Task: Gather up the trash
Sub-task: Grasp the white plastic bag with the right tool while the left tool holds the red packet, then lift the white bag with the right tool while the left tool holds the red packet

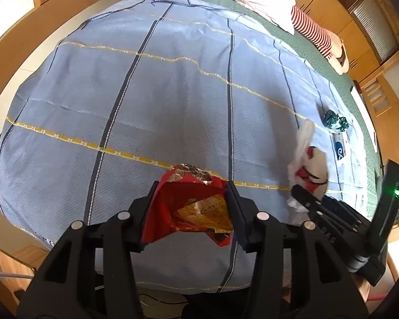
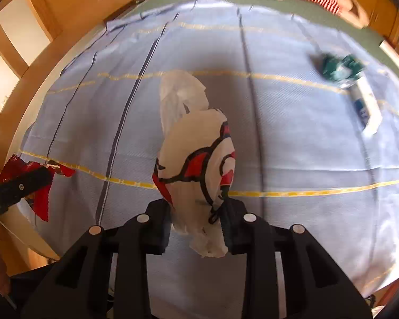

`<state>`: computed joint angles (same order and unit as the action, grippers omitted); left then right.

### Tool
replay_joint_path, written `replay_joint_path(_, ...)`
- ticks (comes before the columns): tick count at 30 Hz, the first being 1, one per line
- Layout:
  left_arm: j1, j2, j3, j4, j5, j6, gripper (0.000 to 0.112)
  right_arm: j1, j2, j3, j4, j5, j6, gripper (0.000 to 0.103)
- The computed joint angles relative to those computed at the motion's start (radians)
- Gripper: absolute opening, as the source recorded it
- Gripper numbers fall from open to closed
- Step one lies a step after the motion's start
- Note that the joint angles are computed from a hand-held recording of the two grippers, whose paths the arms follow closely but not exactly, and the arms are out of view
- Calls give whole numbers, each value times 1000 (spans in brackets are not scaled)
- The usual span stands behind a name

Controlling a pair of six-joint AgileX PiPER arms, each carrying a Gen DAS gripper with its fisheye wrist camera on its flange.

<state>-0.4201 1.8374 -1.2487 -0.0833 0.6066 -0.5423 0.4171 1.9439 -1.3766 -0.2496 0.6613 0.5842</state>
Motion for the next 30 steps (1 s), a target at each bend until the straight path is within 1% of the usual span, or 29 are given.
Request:
replay_joint_path(2,-9,-12,8,14,-20,-12,49,33,-30,15,-139,33,105,31)
replay_joint_path(4,-21,-29,19,37,-43,-28,49,50,-80,59,-224,50,177,31)
replay_joint_path(7,-67,-59,34,148,-82,-116,49,77,-156,123,-337,72,281,31)
replay_joint_path(9,-114,-80,45,294,-95,-245,49,91,-204,161,-388,87,334,31)
replay_joint_path(11,-174,-106,59,483,-93,-434,49,103,-268,214,-430,94,389,31)
replay_joint_path(12,-201,-120,66,551,-91,-501,49,108,-293,234,-448,98,414,31)
replay_joint_path(13,-216,-132,73,583,-94,-530,49,116,-325,261,-469,103,444,31)
replay_joint_path(16,-283,-186,107,742,-95,-679,49,141,-403,328,-532,130,533,31)
replay_joint_path(18,-332,-214,121,887,-74,-808,49,151,-441,358,-553,144,568,31)
replay_joint_path(21,-418,-251,150,1129,-14,-1015,49,147,-491,390,-549,148,584,32)
replay_joint_path(22,-441,-257,154,1176,6,-1054,49,146,-502,396,-548,149,587,32)
replay_joint_path(25,-487,-256,145,1242,46,-1092,49,157,-527,414,-569,168,608,32)
replay_joint_path(28,-538,-239,131,1290,97,-1105,49,167,-525,424,-578,173,630,32)
replay_joint_path(30,-555,-230,124,1298,107,-1097,49,174,-519,426,-582,173,644,31)
